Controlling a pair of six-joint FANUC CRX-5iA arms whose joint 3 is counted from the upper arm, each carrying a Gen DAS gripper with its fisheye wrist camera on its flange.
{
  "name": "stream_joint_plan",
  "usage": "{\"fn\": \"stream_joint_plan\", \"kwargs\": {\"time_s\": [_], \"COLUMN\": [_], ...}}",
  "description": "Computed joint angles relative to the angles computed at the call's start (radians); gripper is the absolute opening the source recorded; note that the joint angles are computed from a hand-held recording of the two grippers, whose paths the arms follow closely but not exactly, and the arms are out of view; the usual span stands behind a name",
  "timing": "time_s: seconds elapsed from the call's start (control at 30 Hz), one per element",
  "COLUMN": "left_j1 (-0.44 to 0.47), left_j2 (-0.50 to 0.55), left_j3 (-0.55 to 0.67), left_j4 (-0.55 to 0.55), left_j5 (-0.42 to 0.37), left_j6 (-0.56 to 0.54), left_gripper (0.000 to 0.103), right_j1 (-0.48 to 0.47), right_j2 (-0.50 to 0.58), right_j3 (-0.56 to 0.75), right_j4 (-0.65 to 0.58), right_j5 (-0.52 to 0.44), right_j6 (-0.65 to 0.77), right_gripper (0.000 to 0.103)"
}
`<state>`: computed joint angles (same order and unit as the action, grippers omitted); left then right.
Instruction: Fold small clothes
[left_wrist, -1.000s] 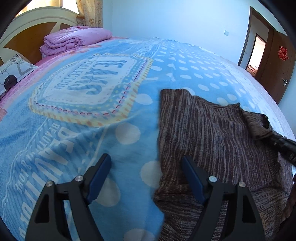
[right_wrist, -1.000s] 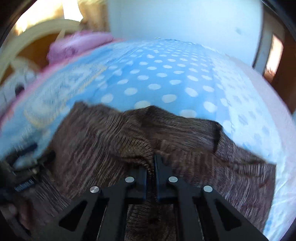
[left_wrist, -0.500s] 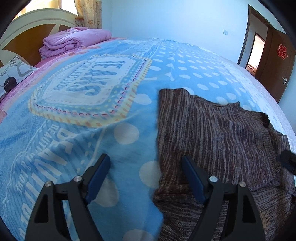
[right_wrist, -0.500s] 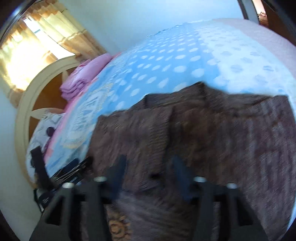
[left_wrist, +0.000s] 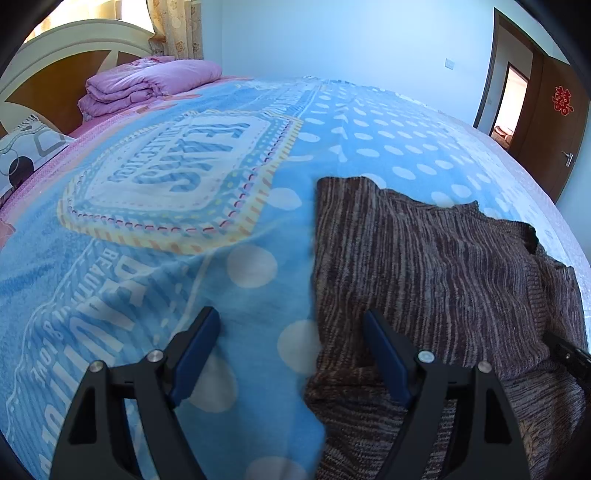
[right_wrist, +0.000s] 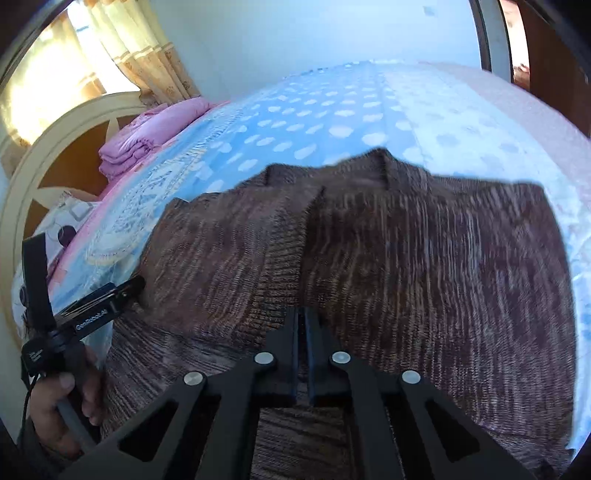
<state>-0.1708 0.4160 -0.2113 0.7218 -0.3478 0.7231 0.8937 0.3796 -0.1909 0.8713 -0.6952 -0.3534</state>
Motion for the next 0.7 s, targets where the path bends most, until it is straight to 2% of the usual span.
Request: {"fn": "stream_joint_plan", "kwargs": {"time_s": [0.03,0.1,0.23,0.33,0.37,0.4,0.5,0.6,0.7], "left_j1": [0.000,0.000,-0.009,-0.016,-0.021,-0.025,-0.030,-0.018,-0.004], "left_j2": [0.000,0.000,-0.011,-0.017,-0.020,-0.024,-0.028,-0.030,-0.035], "left_j3": [0.000,-0.001,-0.038,-0.059,-0.068,-0.078,-0.091,-0.092,-0.106], "left_j4": [0.000,0.001,0.115,0.193,0.219,0.250,0.303,0.304,0.345], "left_j5": [0.000,-0.001,0.014,0.010,0.015,0.020,0.013,-0.001,-0.026], "left_j6": [-0.001,-0.005,-0.117,-0.199,-0.228,-0.257,-0.307,-0.277,-0.288], "left_gripper": [0.083,0.081,0.076,0.062,0.053,0.044,0.029,0.026,0.029], "right_j1": [-0.007,-0.003,0.001,-0.019,-0.024,-0.026,-0.025,-0.027,-0.034], "right_j2": [-0.012,-0.012,-0.021,-0.045,-0.051,-0.050,-0.050,-0.053,-0.073], "right_j3": [-0.026,-0.020,-0.049,-0.107,-0.120,-0.121,-0.125,-0.135,-0.174], "right_j4": [0.028,0.021,0.062,0.141,0.160,0.167,0.185,0.204,0.270], "right_j5": [0.028,0.021,0.040,0.106,0.121,0.126,0.125,0.133,0.159], "right_j6": [-0.039,-0.022,-0.051,-0.156,-0.179,-0.186,-0.204,-0.226,-0.303], "right_gripper": [0.001,0.001,0.001,0.001,0.001,0.001,0.001,0.001,0.003]}}
